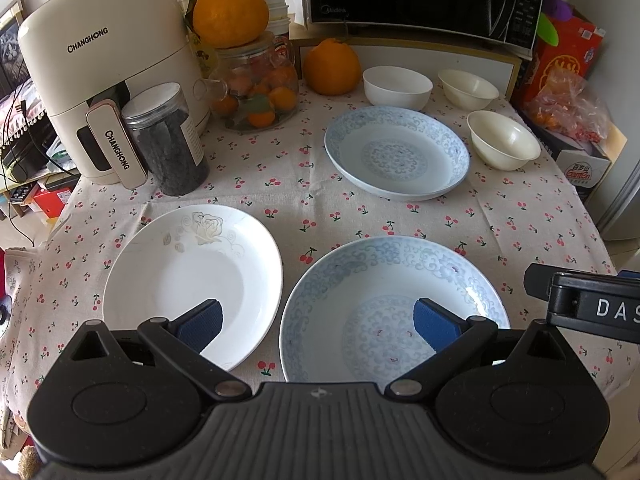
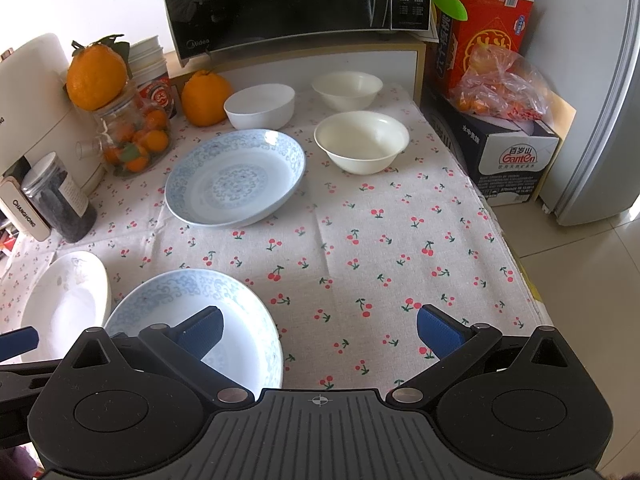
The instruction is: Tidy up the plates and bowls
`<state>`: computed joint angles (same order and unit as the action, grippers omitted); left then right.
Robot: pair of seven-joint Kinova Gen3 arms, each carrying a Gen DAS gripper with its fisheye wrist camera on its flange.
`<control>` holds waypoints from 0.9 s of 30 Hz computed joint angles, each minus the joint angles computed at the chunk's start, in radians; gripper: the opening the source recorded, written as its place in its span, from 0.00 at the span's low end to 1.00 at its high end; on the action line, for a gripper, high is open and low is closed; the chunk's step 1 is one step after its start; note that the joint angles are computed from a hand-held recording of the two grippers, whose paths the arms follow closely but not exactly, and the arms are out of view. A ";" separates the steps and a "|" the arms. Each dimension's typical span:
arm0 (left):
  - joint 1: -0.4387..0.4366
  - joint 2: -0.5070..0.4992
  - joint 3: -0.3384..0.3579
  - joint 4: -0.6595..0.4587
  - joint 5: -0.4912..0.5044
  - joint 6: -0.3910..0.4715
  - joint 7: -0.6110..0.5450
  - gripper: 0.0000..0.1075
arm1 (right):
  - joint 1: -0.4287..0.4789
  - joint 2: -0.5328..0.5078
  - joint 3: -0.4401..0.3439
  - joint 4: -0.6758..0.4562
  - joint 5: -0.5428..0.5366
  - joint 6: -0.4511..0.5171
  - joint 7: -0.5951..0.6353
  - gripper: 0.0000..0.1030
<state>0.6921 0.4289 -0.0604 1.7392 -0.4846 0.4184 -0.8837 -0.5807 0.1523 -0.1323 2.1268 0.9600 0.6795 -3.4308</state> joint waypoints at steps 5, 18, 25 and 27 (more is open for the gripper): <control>0.000 0.000 0.000 0.000 -0.002 0.000 0.003 0.95 | 0.000 0.002 0.000 0.000 0.003 -0.001 -0.002 1.00; 0.001 0.000 0.000 0.001 -0.006 -0.001 0.006 0.95 | 0.001 0.001 0.001 0.001 0.001 -0.003 0.000 1.00; 0.005 0.000 -0.003 0.002 -0.009 -0.002 0.012 0.95 | 0.001 0.001 0.001 0.000 0.001 -0.004 0.001 1.00; 0.004 0.000 -0.003 0.002 -0.010 -0.002 0.011 0.95 | 0.001 0.001 0.002 0.000 0.001 -0.004 0.001 1.00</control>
